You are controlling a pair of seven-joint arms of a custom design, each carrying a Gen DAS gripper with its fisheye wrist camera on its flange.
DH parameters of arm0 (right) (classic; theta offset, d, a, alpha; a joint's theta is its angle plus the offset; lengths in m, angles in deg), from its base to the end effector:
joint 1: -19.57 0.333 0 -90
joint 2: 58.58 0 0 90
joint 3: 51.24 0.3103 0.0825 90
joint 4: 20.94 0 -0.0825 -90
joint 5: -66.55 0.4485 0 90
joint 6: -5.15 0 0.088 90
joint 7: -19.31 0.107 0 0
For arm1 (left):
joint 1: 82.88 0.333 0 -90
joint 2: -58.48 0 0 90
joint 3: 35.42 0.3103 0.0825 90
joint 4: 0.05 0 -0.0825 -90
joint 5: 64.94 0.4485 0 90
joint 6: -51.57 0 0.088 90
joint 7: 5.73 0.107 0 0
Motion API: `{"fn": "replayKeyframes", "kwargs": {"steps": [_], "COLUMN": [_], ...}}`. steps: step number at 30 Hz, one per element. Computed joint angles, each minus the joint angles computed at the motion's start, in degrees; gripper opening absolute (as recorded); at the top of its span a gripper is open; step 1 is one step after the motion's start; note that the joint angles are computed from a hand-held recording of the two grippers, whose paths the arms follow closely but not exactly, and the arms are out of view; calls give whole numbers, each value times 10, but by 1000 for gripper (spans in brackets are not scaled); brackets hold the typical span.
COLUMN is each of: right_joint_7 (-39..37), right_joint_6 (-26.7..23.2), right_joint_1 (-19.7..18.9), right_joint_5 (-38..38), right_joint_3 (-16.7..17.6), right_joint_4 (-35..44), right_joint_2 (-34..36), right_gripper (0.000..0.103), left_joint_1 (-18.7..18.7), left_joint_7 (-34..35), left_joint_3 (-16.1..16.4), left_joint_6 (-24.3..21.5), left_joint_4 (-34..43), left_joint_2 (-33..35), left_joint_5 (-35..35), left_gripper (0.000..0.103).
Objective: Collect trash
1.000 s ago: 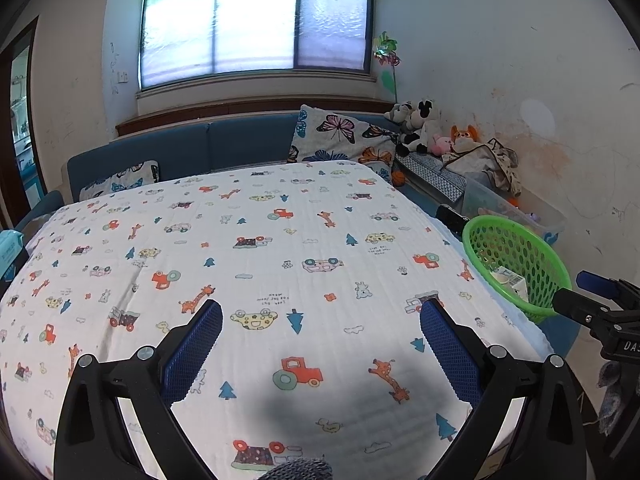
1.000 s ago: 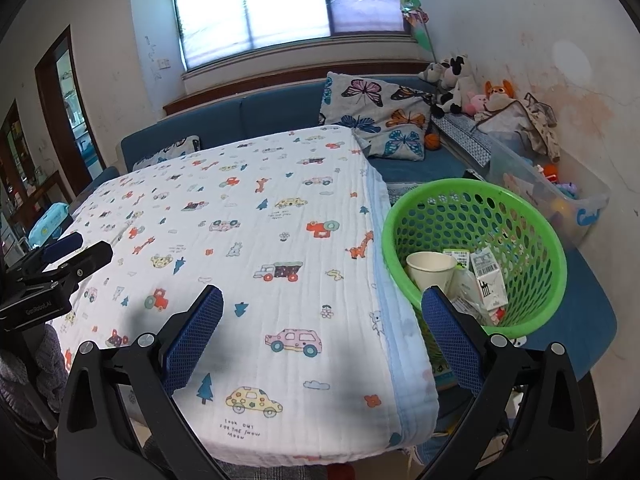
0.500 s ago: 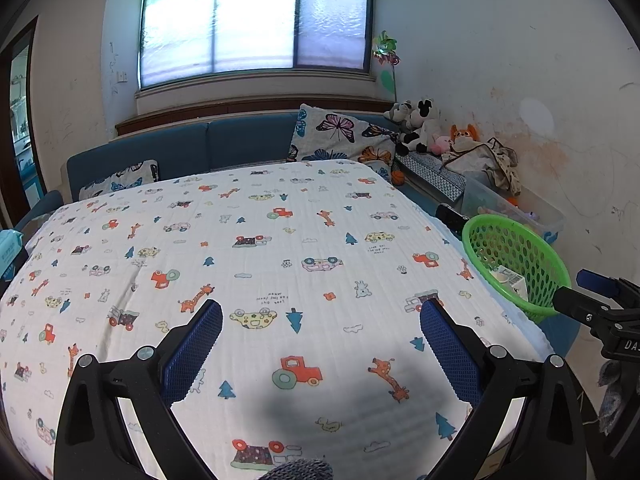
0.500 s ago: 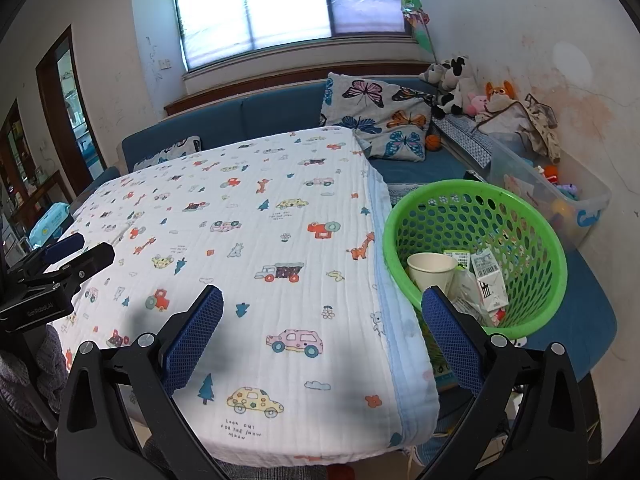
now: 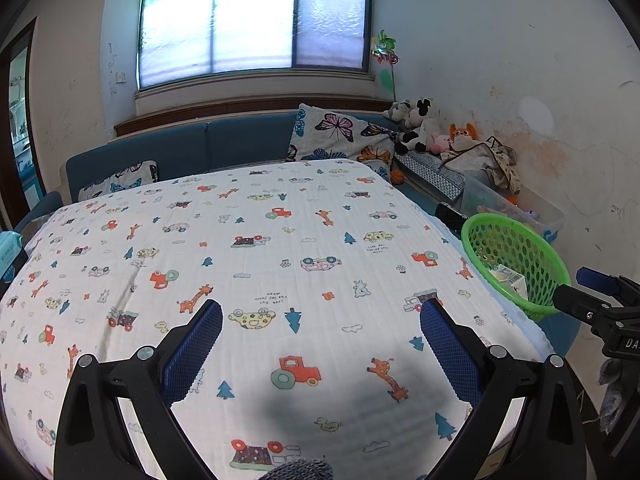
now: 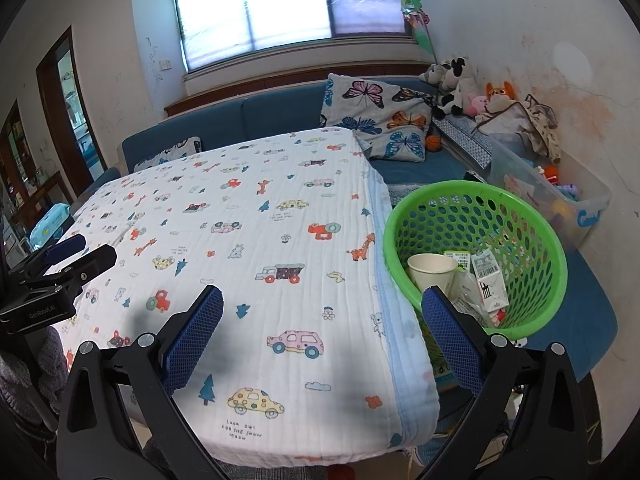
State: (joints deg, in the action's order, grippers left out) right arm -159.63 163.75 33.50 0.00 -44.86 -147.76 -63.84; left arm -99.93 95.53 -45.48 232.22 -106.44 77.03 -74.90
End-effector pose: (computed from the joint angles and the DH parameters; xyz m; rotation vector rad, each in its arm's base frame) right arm 0.5491 0.2459 0.4300 -1.4381 1.8604 -0.7896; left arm 0.6607 -0.3078 0.4254 -1.2839 2.0604 -1.1244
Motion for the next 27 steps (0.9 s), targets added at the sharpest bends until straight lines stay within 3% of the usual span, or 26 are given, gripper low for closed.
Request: {"fn": "replayKeyframes", "kwargs": {"steps": [27], "right_joint_7": [0], "right_joint_6": [-1], "right_joint_1": [2], "right_joint_5": [-1], "right_joint_3": [0], "right_joint_4": [5], "right_joint_2": [2], "right_gripper": [99], "left_joint_1": [0], "left_joint_7": [-1], "left_joint_3": [0], "left_joint_6": [1], "left_joint_4": [-2], "left_joint_2": [-1], "left_joint_5": [1], "left_gripper": [96]}}
